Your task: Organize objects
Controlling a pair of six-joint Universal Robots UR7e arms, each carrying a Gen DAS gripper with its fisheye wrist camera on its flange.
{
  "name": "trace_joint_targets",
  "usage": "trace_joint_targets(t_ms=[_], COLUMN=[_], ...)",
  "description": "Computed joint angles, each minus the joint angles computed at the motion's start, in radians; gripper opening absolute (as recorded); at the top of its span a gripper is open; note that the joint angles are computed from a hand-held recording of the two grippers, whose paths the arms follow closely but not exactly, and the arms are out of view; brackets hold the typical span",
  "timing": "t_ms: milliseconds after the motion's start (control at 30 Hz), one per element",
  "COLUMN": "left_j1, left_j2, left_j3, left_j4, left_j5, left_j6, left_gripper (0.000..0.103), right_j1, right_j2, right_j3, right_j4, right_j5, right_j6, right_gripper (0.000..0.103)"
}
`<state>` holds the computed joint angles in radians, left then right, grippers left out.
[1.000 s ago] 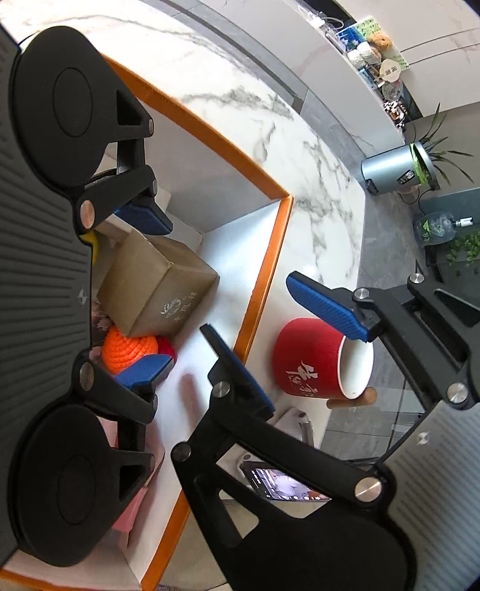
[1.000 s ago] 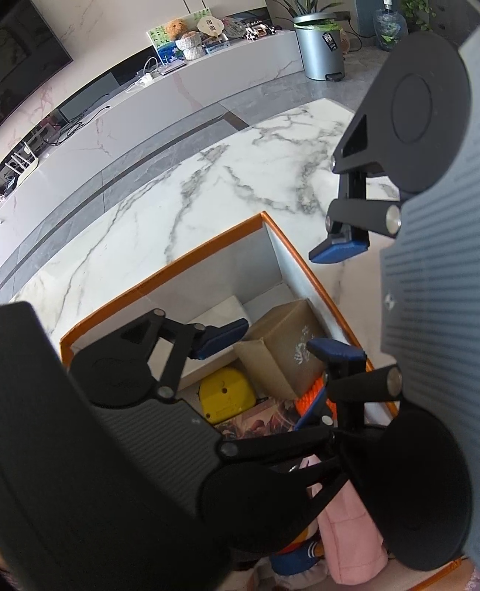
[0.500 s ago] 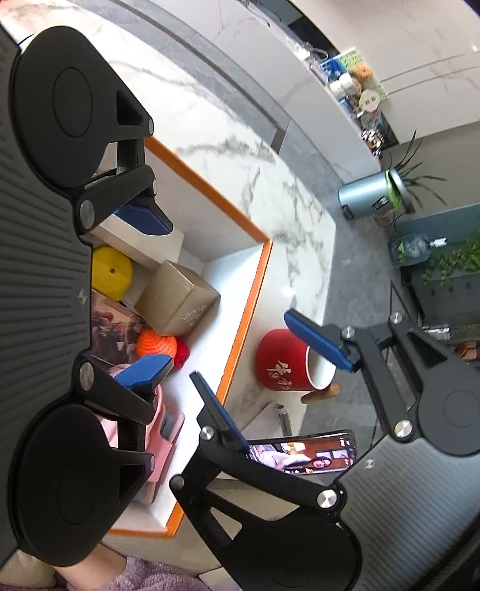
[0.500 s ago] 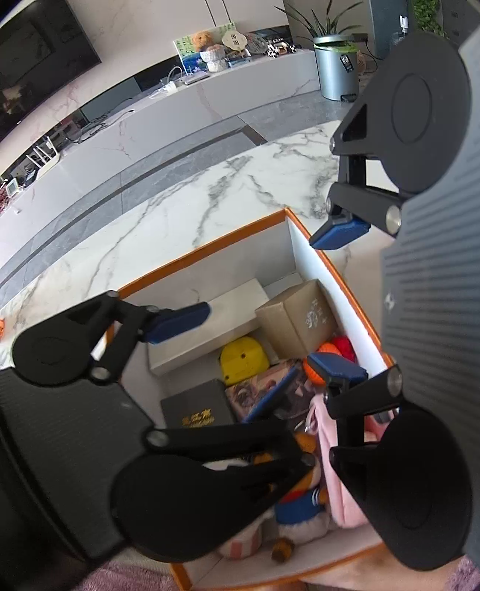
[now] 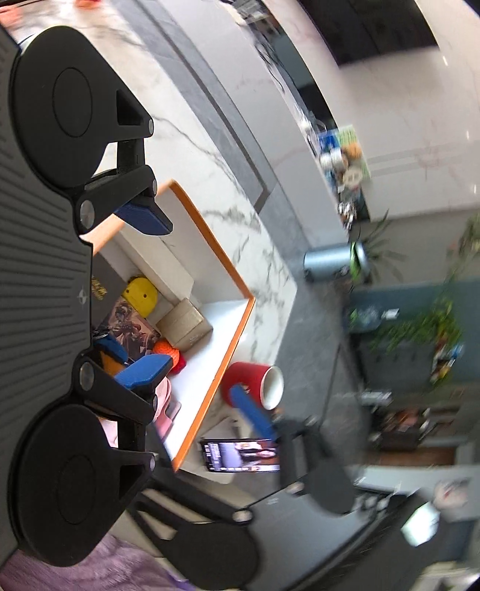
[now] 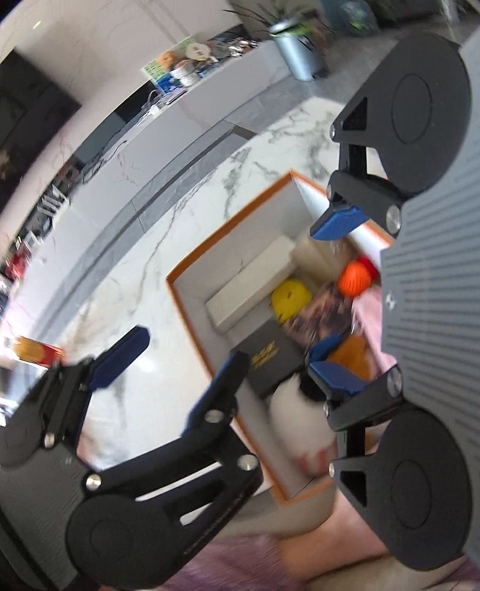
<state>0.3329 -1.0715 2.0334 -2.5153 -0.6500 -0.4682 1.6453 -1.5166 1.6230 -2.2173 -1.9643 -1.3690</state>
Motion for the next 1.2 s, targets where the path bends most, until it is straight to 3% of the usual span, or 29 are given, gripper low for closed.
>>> trace_joint_targets(t_ms=[67,233,333,467,600,900,1033,1200], left_j1=[-0.032,-0.121,-0.153,-0.192,-0.230,-0.285,-0.287,-0.278], left_j2=[-0.022,-0.066,-0.070,-0.061,-0.053,-0.071,-0.046,-0.016], left_j3=[0.028,0.060,0.058,0.051,0.035,0.067,0.068,0.072], left_j4=[0.056,0.362,0.521,0.738,0.986,1.107,1.098,1.039], left_j5=[0.043,0.165,0.183,0.198,0.175,0.084,0.066,0.069], left_j6=[-0.114,-0.497,-0.721,-1.004,-1.300,-1.523,-1.520,-1.464], left_gripper=[0.084,0.084,0.086,0.089,0.091,0.091,0.091,0.091], right_j1=[-0.008,-0.031,-0.042,-0.074,-0.095,-0.145,-0.176,-0.217], right_j2=[-0.040,-0.130,-0.176,-0.247,-0.307,-0.354,-0.354,-0.361], right_j3=[0.070,0.228,0.317,0.405,0.498,0.644,0.691,0.720], right_j4=[-0.061,-0.195,-0.298,-0.354,-0.460,-0.708,-0.799,-0.817], right_j5=[0.027,0.092,0.118,0.209,0.256,0.288,0.314,0.347], right_j6=[0.055,0.240,0.347,0.486,0.509,0.512,0.497,0.493], right_gripper=[0.079,0.083,0.089,0.093,0.098,0.100,0.101,0.101])
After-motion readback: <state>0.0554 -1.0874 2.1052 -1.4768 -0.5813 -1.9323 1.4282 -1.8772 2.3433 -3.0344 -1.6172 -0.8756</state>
